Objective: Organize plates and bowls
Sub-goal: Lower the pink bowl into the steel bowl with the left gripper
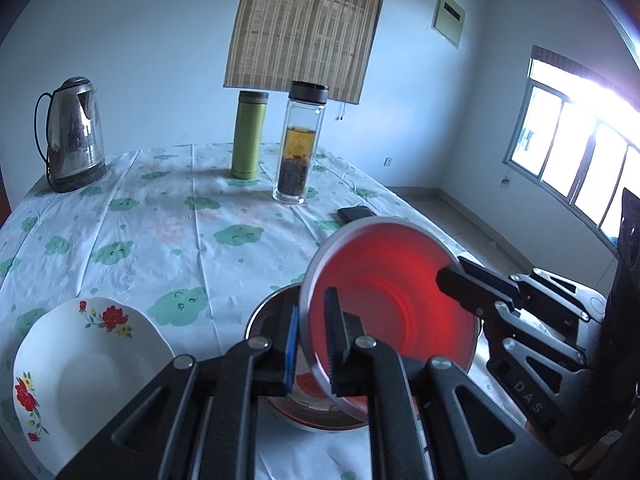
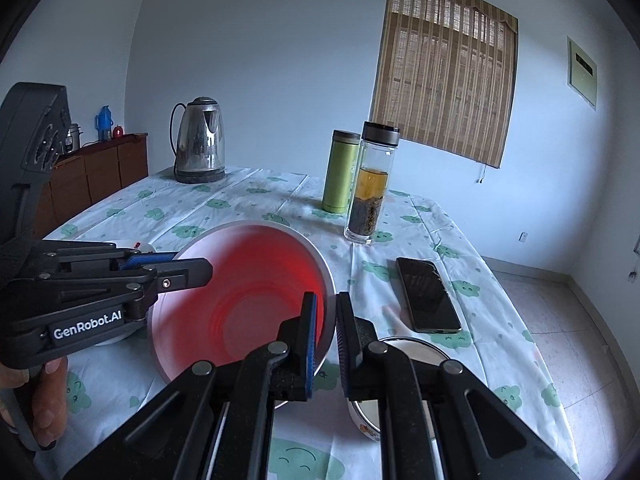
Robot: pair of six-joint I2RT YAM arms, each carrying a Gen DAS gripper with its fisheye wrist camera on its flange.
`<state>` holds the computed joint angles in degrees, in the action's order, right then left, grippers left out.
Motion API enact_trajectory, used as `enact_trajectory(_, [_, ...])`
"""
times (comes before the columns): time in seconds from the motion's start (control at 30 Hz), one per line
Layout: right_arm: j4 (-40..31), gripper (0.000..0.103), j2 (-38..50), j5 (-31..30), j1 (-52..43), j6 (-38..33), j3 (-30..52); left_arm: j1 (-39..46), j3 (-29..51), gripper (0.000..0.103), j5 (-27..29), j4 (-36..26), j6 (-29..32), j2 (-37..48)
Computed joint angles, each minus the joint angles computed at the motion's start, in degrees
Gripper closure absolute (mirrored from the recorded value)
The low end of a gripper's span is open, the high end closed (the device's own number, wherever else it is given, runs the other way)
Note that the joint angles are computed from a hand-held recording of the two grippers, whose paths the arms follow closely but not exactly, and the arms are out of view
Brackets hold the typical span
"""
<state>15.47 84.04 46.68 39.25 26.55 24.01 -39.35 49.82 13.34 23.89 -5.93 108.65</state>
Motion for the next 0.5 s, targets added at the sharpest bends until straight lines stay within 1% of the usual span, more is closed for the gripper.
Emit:
enact_trajectory(0.23, [-1.00, 0.093, 1.87, -3.07, -2.81, -2.00, 2.41, 0.01, 1.56, 0.094, -0.85, -2.45, -0.11, 1.26])
enact_trajectory(0.5, [-3.51, 0.093, 4.20, -4.03, -3.77, -2.21, 5.02, -0.29, 3.11, 0.094, -2.14, -4.74, 0.66, 2.87])
